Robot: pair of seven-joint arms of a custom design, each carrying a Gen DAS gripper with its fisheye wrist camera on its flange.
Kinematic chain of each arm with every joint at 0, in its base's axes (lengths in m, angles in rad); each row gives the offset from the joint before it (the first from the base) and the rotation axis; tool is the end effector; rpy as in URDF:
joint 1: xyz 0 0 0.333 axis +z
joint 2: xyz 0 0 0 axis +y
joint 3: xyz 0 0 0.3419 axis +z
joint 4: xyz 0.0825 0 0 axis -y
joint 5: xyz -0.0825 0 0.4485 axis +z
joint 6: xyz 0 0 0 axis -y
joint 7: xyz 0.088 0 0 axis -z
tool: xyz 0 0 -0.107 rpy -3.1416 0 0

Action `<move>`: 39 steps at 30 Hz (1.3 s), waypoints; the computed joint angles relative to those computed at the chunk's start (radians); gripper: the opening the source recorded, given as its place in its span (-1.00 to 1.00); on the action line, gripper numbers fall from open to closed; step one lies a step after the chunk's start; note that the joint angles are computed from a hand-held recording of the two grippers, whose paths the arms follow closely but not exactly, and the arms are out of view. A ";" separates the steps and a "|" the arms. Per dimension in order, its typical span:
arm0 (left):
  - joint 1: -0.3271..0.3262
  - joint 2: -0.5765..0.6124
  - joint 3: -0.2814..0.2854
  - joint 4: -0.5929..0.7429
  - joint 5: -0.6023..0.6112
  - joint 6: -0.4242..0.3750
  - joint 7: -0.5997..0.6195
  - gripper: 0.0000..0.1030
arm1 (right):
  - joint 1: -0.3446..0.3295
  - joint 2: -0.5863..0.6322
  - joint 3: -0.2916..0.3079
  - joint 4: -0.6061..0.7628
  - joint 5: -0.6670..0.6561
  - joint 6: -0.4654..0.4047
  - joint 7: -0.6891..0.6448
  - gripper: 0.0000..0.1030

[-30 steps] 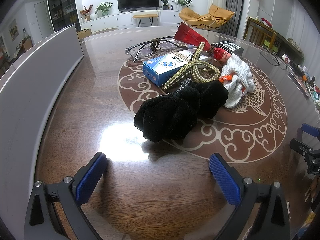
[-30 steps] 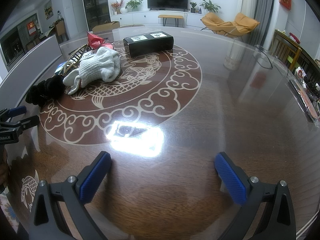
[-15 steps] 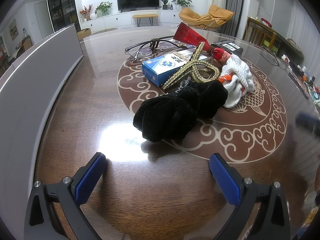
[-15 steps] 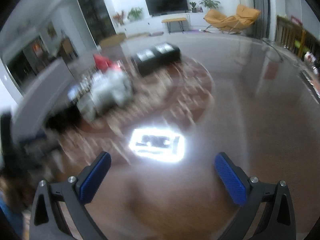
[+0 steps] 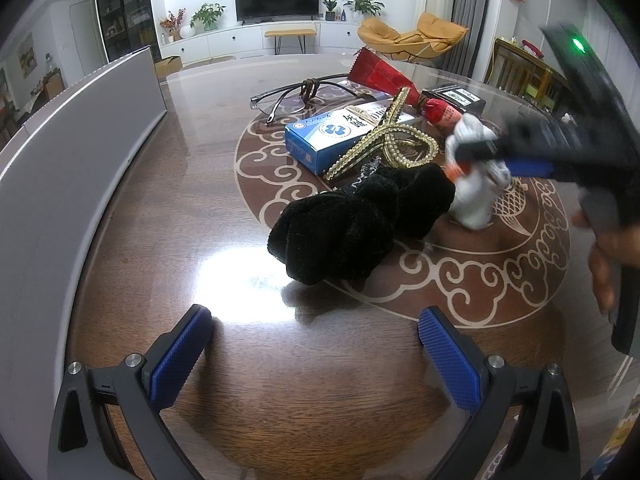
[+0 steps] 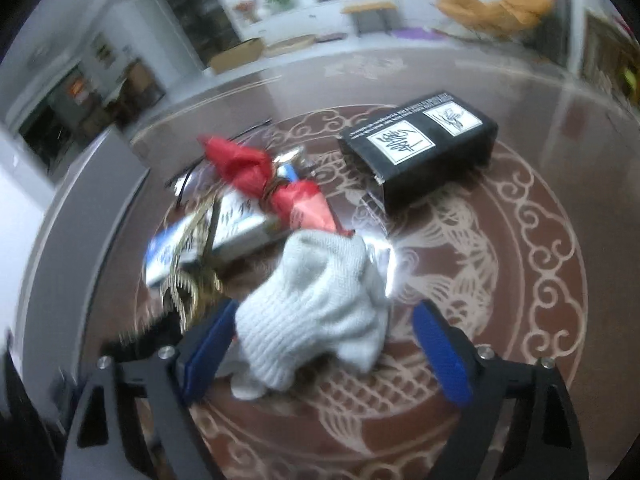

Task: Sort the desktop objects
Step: 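Grasp the white knit glove with the right tool, then grasp the black fuzzy scrunchie with the left tool while the right tool holds the glove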

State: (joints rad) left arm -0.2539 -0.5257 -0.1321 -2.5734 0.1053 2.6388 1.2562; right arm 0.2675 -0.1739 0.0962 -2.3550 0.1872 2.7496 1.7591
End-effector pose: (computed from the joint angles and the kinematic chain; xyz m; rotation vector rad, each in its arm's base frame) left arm 0.4330 -0.1815 0.4953 -1.7537 2.0403 -0.6480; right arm 0.5335 0.1962 0.4509 -1.8526 1.8041 -0.2491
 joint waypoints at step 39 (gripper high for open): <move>0.009 0.017 -0.013 0.012 0.029 -0.005 -0.020 1.00 | -0.069 -0.131 0.124 -0.194 -0.309 0.104 0.091 1.00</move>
State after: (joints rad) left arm -0.2449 -0.5085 -0.1454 -2.5614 0.1340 2.6337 1.2364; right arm 0.1983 -0.3051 0.2201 -2.5494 -0.1217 2.8535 1.8503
